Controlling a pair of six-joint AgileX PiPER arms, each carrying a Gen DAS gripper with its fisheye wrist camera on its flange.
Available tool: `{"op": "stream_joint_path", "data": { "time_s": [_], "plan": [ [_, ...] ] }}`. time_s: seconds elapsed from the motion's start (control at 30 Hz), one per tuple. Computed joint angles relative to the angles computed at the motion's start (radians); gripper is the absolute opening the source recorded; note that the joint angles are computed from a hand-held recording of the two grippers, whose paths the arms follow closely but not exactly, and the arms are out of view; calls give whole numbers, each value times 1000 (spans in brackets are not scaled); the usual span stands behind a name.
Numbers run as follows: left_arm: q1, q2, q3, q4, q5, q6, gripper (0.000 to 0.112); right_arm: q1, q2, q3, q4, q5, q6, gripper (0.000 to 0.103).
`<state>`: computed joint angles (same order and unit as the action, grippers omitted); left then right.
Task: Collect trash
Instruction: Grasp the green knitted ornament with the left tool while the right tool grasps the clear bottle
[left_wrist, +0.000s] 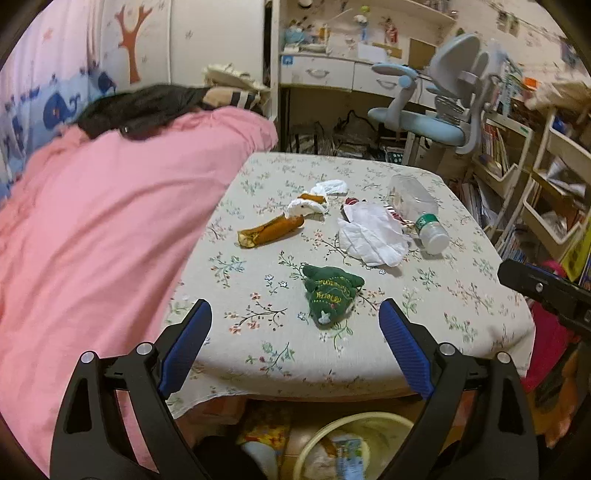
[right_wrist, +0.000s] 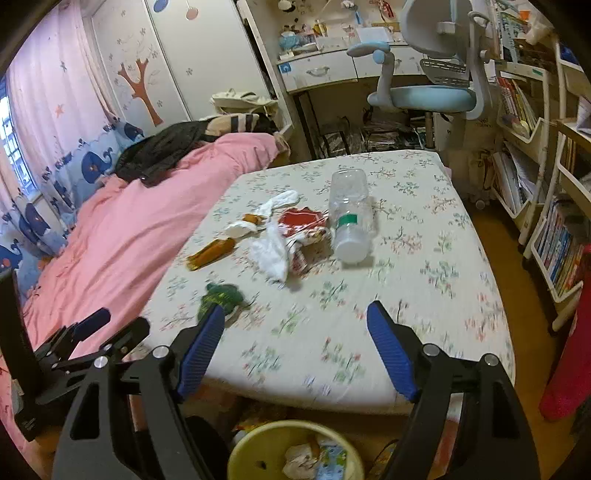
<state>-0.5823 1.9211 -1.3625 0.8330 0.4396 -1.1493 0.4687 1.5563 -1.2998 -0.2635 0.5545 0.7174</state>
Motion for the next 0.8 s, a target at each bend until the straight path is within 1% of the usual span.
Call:
{"op": "stream_joint_path", "data": {
  "time_s": [0.03, 0.1, 0.2, 0.27, 0.33, 0.43, 0.47, 0.5, 0.53, 0.57, 0.6, 0.63, 0.67, 0.7, 0.73, 0.8],
  "plan": [
    [11, 23, -32, -57, -1, 56, 88, -13, 13, -12, 13, 1, -17, 76],
    [16, 66, -90, -112, 11, 132, 88, -53, 58, -52, 50, 4, -56, 76],
    [17, 151, -214, -200, 52, 281, 88, -93, 112, -105, 84, 16, -103, 76],
    [19, 227, -325, -264, 104, 382, 88, -105, 141, -142, 74, 32, -105, 76],
    [27, 290, -424, -353, 151, 484, 88, -124, 156, -160, 131, 25, -150, 76],
    [31, 383, -571, -432, 227, 589, 88, -118, 179, -195, 146, 32, -189, 76],
    [31, 412, -617, -446, 254, 614, 86, -121, 191, -209, 152, 37, -202, 76],
    [31, 448, -676, -467, 289, 648, 82, -126, 209, -229, 159, 44, -211, 76],
    [33, 492, -750, -493, 340, 688, 78, -133, 225, -246, 169, 49, -215, 76],
    [35, 539, -834, -521, 400, 731, 69, -142, 239, -260, 176, 51, -219, 76],
    [39, 574, -897, -548, 443, 766, 55, -149, 251, -274, 178, 54, -220, 76],
    [46, 619, -984, -595, 499, 822, 46, -158, 273, -299, 172, 59, -216, 76],
    [49, 644, -1032, -611, 529, 851, 45, -165, 289, -317, 175, 62, -217, 76],
    [49, 651, -1047, -607, 530, 864, 41, -174, 311, -343, 179, 68, -218, 76],
    [51, 660, -1072, -611, 539, 878, 40, -180, 328, -362, 181, 72, -218, 76],
    [64, 649, -1075, -630, 525, 871, 38, -190, 369, -409, 184, 83, -218, 76]
  ]
}}
